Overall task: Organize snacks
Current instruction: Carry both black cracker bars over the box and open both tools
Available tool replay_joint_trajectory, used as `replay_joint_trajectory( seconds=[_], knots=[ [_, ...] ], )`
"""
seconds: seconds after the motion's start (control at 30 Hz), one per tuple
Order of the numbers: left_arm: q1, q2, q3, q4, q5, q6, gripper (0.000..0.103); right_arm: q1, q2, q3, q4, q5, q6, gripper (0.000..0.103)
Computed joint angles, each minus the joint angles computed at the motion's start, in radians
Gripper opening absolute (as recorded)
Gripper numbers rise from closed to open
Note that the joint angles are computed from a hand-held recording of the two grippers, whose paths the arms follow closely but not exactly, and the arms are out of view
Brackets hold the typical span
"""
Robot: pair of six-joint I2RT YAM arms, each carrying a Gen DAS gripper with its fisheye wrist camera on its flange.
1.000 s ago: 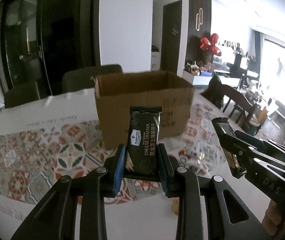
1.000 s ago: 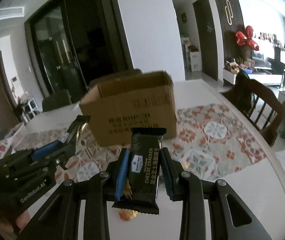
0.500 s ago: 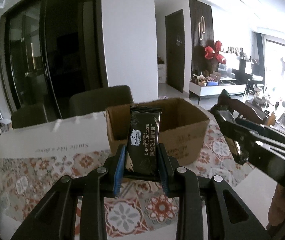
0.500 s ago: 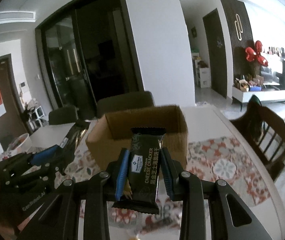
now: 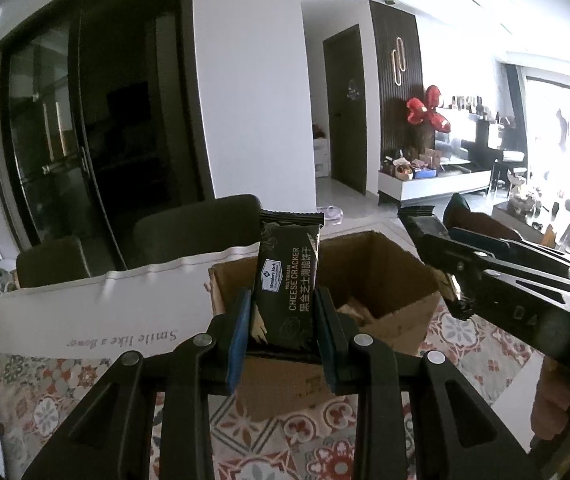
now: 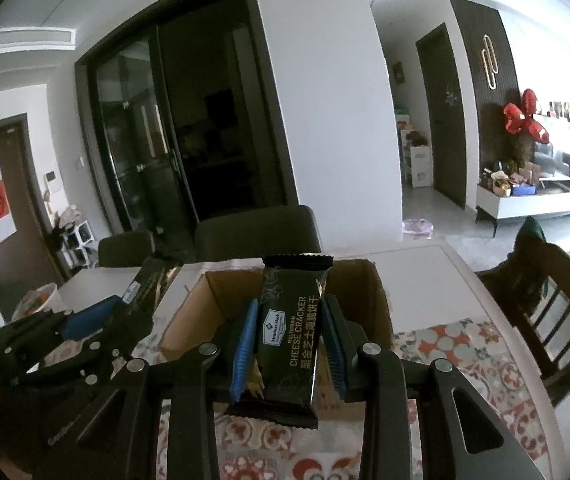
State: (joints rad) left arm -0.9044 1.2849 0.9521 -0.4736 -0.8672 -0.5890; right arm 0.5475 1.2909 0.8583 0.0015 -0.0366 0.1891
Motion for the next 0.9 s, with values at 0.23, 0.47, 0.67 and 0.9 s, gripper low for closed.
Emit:
replay_joint_trajectory(
  seconds=[0.23,0.47,0.67,0.9],
  knots=[
    [0.131,0.039,0.01,0.081,0.123,0.077,0.031,-0.024,0.15,0.138,-0.005,0.01,-0.048,0.033],
    [0.233,0.112,0.058,0.108,0.237,0.111,0.031,-0.028,0.28,0.267,-0.064,0.021,-0.081,0.033],
    [0.267,0.153,0.095,0.09,0.254,0.113,0.044,-0.021,0.353,0.318,-0.085,0.063,-0.097,0.034],
    [0.213,0.128,0.077,0.063,0.157,0.099,0.058,-0.01,0.321,0.286,-0.093,0.106,-0.092,0.055]
  ],
)
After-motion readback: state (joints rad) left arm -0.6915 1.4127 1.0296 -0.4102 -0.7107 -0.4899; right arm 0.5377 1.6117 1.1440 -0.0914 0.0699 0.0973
